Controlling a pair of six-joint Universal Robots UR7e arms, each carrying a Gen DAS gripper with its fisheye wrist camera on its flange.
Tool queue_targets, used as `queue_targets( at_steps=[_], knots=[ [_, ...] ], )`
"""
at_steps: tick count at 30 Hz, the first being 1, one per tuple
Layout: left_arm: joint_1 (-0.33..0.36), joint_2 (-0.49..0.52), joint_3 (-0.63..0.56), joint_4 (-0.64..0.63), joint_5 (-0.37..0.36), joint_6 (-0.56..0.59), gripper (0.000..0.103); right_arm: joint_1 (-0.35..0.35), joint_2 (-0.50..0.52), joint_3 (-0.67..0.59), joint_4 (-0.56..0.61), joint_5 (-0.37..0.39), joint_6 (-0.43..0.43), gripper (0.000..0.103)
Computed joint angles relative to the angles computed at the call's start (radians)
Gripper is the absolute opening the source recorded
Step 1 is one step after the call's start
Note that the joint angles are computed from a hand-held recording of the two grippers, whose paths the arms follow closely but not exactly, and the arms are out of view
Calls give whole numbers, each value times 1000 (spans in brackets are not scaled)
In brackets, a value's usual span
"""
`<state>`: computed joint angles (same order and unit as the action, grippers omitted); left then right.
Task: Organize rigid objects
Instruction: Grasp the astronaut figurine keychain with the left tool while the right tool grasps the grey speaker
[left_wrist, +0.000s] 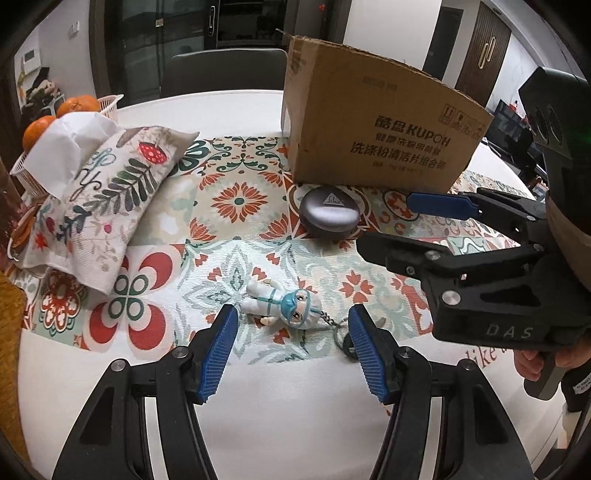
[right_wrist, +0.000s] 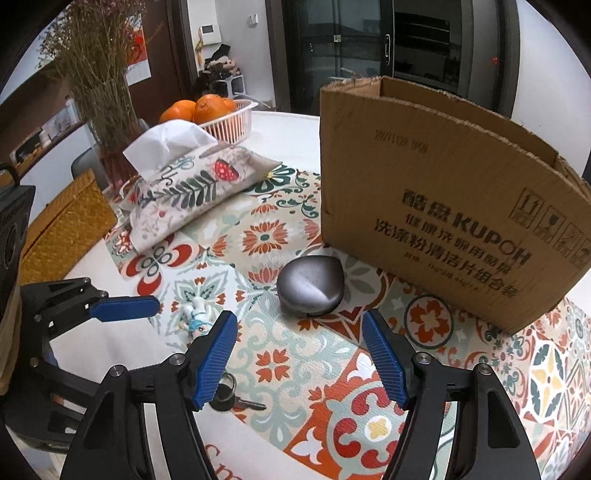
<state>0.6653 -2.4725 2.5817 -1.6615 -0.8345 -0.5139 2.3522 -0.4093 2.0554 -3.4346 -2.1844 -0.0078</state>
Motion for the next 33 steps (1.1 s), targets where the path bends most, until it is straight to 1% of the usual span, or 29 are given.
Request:
queue_targets(
  at_steps=[7, 12, 18, 22, 24, 29, 33],
  knots=[
    [110, 77, 22, -200, -28, 137, 61, -26, 23, -23, -6, 10, -26, 75],
    [162, 124, 30, -285, -46, 187, 61, -49, 39, -45, -3, 17, -50, 75],
    [193, 147, 44, -349, -43, 232, 61, -83, 58, -69, -2, 42, -88, 75],
    [195, 141, 54, -377, -30, 254, 60, -99, 73, -95, 22, 47, -104, 75],
    [189, 134, 62, -388, -18, 261, 54, -107, 81, -106, 29, 43, -103, 76],
    [199, 137, 64, -418, -26, 277, 54, -122, 99, -137, 58, 43, -97, 76],
    [202, 133, 58, -410, -4, 254, 53, -123, 113, -155, 48, 48, -98, 75]
  ],
)
